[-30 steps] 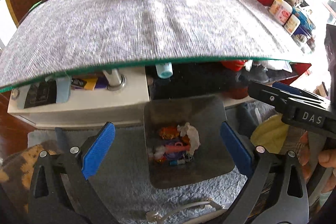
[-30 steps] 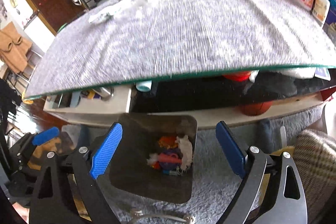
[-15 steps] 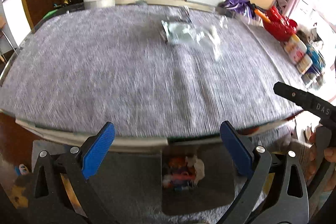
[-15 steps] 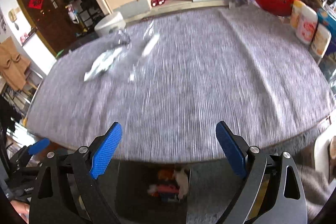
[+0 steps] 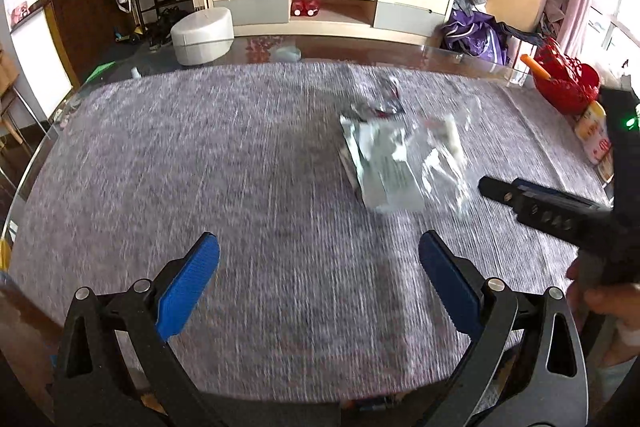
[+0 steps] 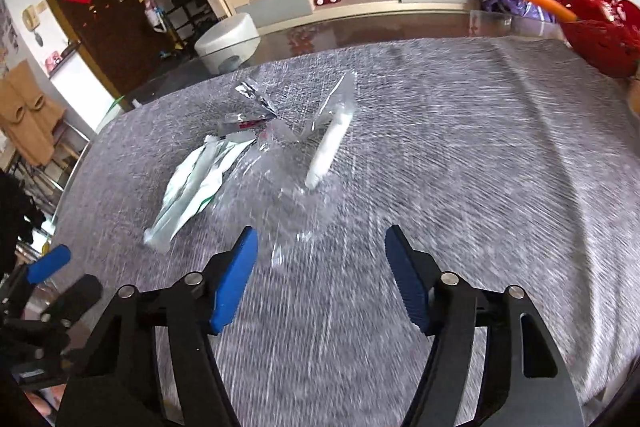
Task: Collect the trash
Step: 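Grasp the white-green sachet with the left tool while the right tool grasps a clear plastic bag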
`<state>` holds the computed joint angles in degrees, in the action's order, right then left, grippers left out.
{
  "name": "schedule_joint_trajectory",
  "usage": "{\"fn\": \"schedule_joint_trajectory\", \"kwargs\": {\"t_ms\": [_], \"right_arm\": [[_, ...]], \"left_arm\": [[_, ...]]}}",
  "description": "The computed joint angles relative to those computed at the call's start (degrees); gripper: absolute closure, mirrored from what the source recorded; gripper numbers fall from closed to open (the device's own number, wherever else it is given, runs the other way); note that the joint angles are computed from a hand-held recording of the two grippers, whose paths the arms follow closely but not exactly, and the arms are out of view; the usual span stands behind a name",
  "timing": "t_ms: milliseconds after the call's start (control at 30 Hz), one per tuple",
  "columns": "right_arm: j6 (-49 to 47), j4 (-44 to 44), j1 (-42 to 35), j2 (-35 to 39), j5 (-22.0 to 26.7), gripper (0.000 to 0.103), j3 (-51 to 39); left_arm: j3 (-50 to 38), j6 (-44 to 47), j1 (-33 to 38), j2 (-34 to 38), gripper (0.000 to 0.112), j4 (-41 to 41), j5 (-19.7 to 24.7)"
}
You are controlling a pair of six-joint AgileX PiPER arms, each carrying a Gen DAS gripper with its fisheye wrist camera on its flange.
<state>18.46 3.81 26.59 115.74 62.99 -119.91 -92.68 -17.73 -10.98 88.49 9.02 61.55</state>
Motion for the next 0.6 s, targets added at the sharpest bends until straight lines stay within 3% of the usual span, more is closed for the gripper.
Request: {"fn": "schedule_joint_trajectory", "kwargs": {"t_ms": [200,267,333,367,400,600], "right_arm": [[-1.53,0.38,0.33,5.29,1.18,0.041,-6.12],[-2.86,2.01,0.4,5.87,0.85,0.063,-6.82],[-2.82,-0.25,1.33,5.87,0.51,0.075,-7.02],[-3.0,-0.58,1.56,5.97,0.48,0.095,-7.25],[-3.87,0.5,1.36,6.09,0.91,0.099,-7.29],[-7.1,3.32,-0.01,1.45,-3.14,0.1,0.56]], "left_arm": [[-4.92,1.93,2.22,4.28,0.018,-0.82,0.51],[-6.47,2.44,2.81,5.84,0.018,-1.44,0.71],[-7.47,2.83,3.23,7.0,0.018,-2.3,0.69],[-8.01,3.11,3.43,7.69,0.018,-2.96,0.62],[-8.46,3.36,3.5,8.26,0.018,-3.45,0.56],[-10.63,5.02,3.26,12.15,0.018,-6.27,0.27]]}}
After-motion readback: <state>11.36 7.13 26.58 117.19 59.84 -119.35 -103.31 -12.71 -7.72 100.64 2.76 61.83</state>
